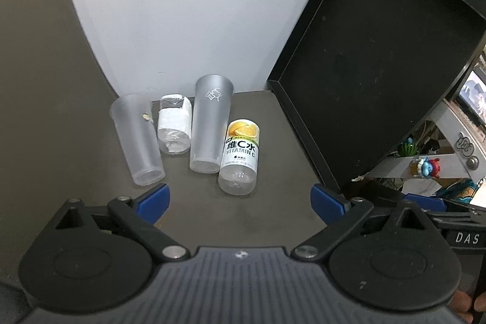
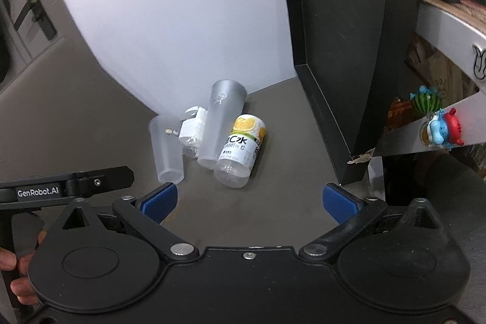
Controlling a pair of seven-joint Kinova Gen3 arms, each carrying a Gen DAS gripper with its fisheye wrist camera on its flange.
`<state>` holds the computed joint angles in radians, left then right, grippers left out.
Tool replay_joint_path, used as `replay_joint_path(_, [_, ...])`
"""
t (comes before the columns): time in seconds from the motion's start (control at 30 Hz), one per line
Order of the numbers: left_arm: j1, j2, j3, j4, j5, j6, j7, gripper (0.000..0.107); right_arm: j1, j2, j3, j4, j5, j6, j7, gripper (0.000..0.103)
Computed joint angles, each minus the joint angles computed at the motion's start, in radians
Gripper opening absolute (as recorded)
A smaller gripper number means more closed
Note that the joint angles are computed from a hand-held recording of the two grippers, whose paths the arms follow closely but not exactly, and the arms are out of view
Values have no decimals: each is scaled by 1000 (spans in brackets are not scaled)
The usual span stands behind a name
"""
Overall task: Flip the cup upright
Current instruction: 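Move the left tool toward the lying VITAMIN C bottle's base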
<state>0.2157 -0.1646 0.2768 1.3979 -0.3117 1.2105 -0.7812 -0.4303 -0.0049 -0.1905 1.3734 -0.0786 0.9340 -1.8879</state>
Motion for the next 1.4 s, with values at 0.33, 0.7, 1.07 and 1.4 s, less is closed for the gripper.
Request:
replay_joint_path(0.33, [7, 83, -61, -19, 41, -43, -51, 97, 22, 37, 16, 10, -78, -52, 62, 103])
replay_joint_path(0.7, [13, 190, -128, -47, 109, -70, -123, 95, 61, 97, 25, 25, -238, -129, 253, 103])
replay_joint_path(1.07, [7, 280, -171, -47, 160, -128, -169, 84, 67, 163, 30, 32, -191, -141, 184, 103])
replay_joint_path(1.4, [33, 389, -194, -97, 151, -95, -178, 83, 94, 191, 28, 21, -240, -78, 171, 103])
